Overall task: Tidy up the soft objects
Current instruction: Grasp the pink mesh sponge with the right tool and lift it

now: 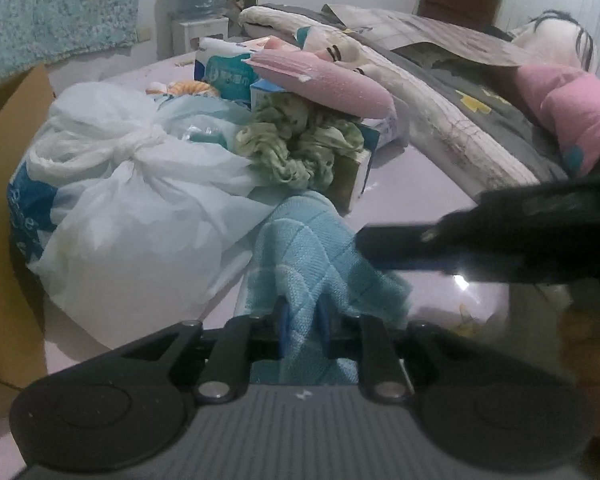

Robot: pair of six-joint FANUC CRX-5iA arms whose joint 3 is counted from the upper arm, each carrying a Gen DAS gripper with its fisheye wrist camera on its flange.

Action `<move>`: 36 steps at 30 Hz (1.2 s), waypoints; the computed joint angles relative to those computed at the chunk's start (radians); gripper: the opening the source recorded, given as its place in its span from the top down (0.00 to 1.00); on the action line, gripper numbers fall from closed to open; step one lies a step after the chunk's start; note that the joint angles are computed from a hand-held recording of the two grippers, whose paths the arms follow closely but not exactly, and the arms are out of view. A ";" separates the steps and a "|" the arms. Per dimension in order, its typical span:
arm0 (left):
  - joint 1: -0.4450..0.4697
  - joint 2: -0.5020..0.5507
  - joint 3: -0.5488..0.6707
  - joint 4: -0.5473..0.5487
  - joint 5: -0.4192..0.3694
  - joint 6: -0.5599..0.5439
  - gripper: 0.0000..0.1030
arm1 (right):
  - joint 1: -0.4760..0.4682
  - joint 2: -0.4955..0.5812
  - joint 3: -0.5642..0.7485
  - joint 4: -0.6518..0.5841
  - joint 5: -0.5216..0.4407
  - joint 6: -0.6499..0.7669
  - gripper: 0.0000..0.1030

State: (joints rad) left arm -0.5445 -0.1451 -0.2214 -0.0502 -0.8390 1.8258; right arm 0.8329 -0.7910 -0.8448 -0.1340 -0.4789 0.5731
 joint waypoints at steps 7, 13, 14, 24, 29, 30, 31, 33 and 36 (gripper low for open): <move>0.029 0.000 -0.029 0.062 0.026 -0.099 0.47 | -0.119 0.130 0.115 -0.238 -0.111 0.228 0.90; 0.044 0.051 -0.017 0.105 0.016 -0.127 0.40 | -0.226 0.185 0.176 -0.403 -0.182 0.384 0.91; 0.049 0.055 -0.018 0.116 0.021 -0.127 0.40 | -0.253 0.189 0.183 -0.439 -0.198 0.418 0.91; 0.073 0.060 -0.055 0.244 0.059 -0.258 0.77 | -0.319 0.148 0.188 -0.490 -0.232 0.453 0.86; 0.069 0.048 -0.055 0.227 0.061 -0.221 0.84 | -0.361 0.081 0.196 -0.476 -0.231 0.434 0.77; 0.064 0.044 -0.050 0.207 0.059 -0.200 0.85 | -0.377 0.070 0.201 -0.488 -0.228 0.445 0.72; 0.058 0.036 -0.045 0.176 0.059 -0.170 0.85 | -0.394 0.067 0.207 -0.506 -0.223 0.460 0.68; 0.046 0.022 -0.040 0.126 0.060 -0.121 0.85 | -0.469 0.069 0.230 -0.596 -0.228 0.527 0.57; 0.047 0.001 -0.051 0.095 0.060 -0.061 0.85 | -0.700 0.126 0.283 -0.889 -0.332 0.741 0.49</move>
State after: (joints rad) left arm -0.4975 -0.1439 -0.2725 0.0443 -0.7795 1.7650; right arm 0.1327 -0.6650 -0.5618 -1.0230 -0.8106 1.3138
